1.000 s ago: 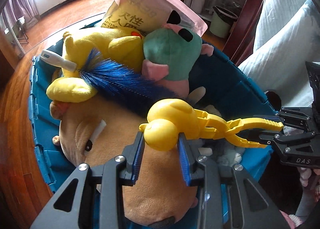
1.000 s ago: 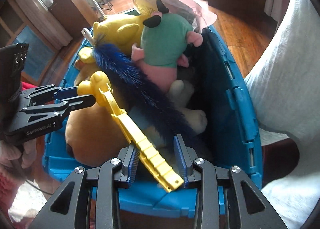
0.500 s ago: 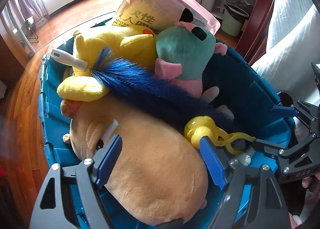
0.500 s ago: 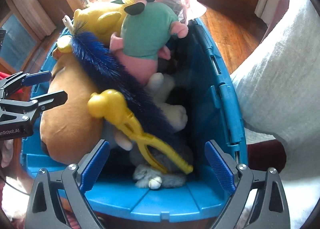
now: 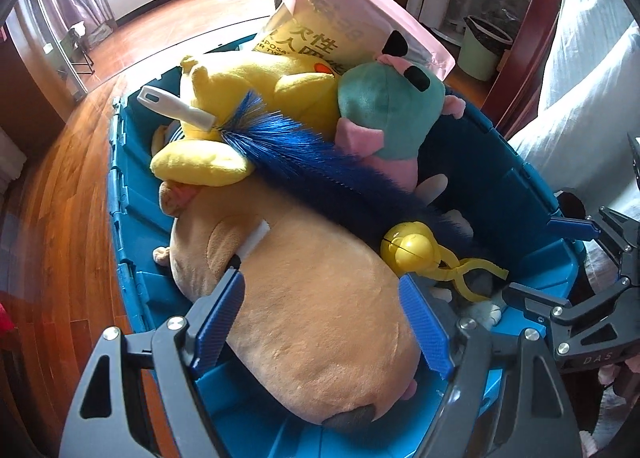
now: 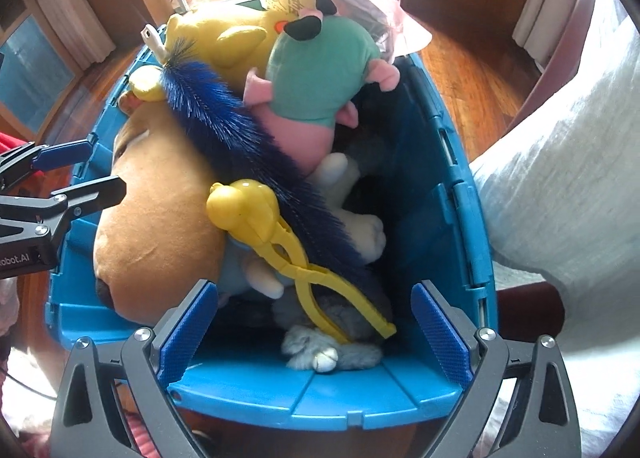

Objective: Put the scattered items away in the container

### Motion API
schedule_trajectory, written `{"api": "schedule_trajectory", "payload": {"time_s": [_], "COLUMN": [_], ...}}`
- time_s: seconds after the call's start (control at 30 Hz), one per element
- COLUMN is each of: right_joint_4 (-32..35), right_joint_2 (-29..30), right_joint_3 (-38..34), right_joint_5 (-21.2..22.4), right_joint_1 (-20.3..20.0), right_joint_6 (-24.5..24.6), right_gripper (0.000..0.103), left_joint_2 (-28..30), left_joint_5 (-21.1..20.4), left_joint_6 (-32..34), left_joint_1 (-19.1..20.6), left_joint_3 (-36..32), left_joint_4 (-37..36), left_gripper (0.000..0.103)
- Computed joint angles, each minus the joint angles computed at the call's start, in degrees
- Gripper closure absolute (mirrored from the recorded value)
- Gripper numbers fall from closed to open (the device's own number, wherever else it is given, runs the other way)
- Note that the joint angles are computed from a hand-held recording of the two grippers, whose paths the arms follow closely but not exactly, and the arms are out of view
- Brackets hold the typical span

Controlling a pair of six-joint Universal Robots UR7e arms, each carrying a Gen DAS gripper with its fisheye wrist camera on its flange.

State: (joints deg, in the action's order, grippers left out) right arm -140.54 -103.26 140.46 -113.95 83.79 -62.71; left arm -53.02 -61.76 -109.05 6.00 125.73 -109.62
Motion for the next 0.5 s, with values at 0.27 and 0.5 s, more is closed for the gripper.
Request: {"api": "schedule_trajectory", "payload": {"time_s": [0.27, 0.5], "right_joint_4": [1.0, 0.5], "right_joint_2": [0.3, 0.5], "right_joint_3": [0.0, 0.3], "right_joint_5": [-0.8, -0.3], "right_joint_1": [0.7, 0.8], "right_joint_6": [0.3, 0.4], "right_gripper": [0.003, 0.003], "left_joint_2": [-0.1, 0.0], "left_joint_5": [-0.7, -0.2], "left_joint_6": [0.0, -0.2], "left_joint_1": [-0.5, -0.6], "left_joint_3": [-0.1, -0.7], "left_joint_4": [0.9, 2.5], "left_gripper": [0.023, 0.023]}}
